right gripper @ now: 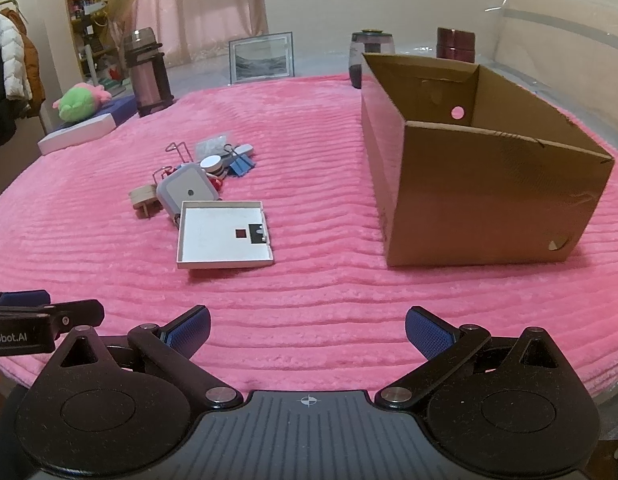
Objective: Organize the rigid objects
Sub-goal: 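Reach the right tool to the white tray lid while the left tool approaches the leopard clip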
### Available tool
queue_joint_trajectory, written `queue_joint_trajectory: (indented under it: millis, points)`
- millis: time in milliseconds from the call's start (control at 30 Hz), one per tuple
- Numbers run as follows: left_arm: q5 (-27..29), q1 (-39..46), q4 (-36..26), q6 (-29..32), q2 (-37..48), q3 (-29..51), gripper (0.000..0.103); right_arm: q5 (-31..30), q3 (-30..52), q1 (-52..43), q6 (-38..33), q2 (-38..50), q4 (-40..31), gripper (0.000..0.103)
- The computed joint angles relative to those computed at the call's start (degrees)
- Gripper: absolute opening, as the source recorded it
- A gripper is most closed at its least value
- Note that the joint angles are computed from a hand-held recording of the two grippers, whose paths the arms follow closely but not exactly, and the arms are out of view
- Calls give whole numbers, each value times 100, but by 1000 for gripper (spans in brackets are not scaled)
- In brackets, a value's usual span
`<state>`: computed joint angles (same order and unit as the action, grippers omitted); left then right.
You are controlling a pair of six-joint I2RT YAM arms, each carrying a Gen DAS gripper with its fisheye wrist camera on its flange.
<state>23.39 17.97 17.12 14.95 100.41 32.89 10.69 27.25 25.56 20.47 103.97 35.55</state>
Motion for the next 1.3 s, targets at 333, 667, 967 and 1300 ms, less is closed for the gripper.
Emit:
queue_joint_trajectory:
  millis: [333, 667, 967, 1300]
  points:
    - [245, 241, 36, 201, 636, 687, 89, -390, 475, -35, -104, 486, 181, 101]
    - [490, 452, 246, 304, 1509, 1740, 89, -1140, 1622, -183, -336, 1377, 180, 101]
    - [557, 378, 149, 565, 2092, 2341, 89, -1691, 2864, -415, -474, 2300, -323, 101]
    - [565, 315, -36, 458, 2425, 2665, 89, -2216, 3687, -663, -326, 2897, -750, 89]
